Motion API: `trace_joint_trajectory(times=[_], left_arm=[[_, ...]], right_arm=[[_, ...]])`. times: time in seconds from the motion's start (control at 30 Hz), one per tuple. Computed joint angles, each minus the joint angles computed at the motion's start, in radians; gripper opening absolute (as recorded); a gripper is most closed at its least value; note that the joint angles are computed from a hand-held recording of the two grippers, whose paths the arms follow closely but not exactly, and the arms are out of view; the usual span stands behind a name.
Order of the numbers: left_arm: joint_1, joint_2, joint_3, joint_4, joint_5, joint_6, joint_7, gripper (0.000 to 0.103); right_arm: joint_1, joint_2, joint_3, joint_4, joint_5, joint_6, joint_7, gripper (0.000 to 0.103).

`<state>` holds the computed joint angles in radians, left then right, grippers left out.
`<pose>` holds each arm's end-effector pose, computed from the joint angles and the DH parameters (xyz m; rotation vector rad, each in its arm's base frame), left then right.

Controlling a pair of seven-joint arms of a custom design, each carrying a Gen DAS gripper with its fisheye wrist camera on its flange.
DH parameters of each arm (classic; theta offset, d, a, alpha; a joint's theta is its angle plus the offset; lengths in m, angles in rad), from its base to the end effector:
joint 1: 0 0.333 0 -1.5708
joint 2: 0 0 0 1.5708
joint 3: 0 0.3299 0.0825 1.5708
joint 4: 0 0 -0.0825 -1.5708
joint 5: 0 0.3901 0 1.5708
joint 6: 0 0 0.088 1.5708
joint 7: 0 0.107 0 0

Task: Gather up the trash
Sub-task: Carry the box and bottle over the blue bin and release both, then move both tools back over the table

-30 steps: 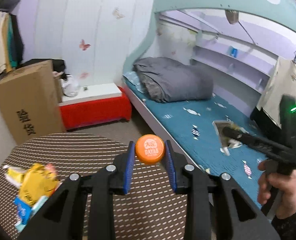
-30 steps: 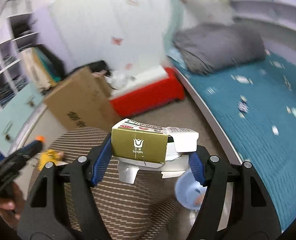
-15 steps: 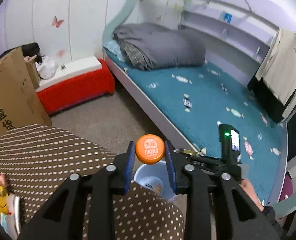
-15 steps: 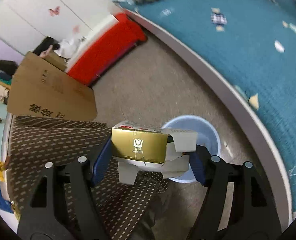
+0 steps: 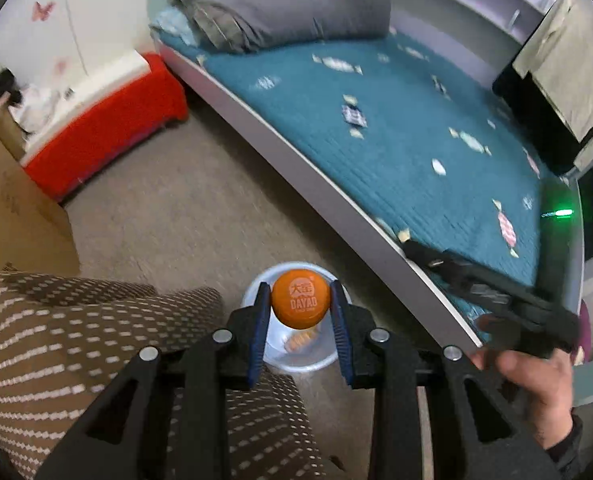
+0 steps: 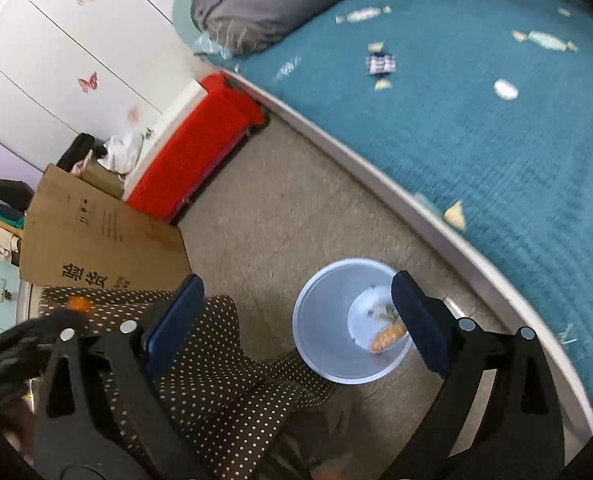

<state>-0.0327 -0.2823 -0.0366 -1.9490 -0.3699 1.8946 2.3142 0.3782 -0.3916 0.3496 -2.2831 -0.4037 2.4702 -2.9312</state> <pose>0.4908 -0.0631 0.6378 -1.2289 2.7640 -0.6372 0.3483 0.3376 0.5706 -0.9312 2.2677 -0.2251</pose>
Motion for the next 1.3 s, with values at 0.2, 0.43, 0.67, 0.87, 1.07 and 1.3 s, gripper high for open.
trace_joint_trajectory(times=[0.2,0.43,0.67,0.87,1.07,1.3], left_arm=[[0.002,0.019,-0.023,0.004,0.031,0.004,-0.071,0.093],[0.007,-0.042,0.006,-0.017,0.014,0.075,-0.095,0.094],[0.008,-0.148,0.058,-0.046,-0.026,0.113,-0.057,0.094],[0.005,-0.255,0.132,-0.052,-0.092,0.127,0.001,0.095],[0.011,-0.311,0.198,-0.026,-0.128,0.124,0.028,0.096],[0.029,-0.332,0.278,0.018,-0.158,0.099,0.072,0.096]], right_arm=[[-0.012,-0.064,0.029,0.033,-0.038,-0.074,-0.004,0.095],[-0.020,-0.069,0.078,0.108,-0.087,-0.132,0.012,0.097],[-0.025,-0.017,0.164,0.280,-0.204,-0.329,0.055,0.097],[0.021,0.100,0.227,0.499,-0.345,-0.530,0.022,0.097],[0.100,0.226,0.242,0.683,-0.445,-0.609,-0.036,0.097],[0.214,0.379,0.225,0.872,-0.550,-0.624,-0.101,0.097]])
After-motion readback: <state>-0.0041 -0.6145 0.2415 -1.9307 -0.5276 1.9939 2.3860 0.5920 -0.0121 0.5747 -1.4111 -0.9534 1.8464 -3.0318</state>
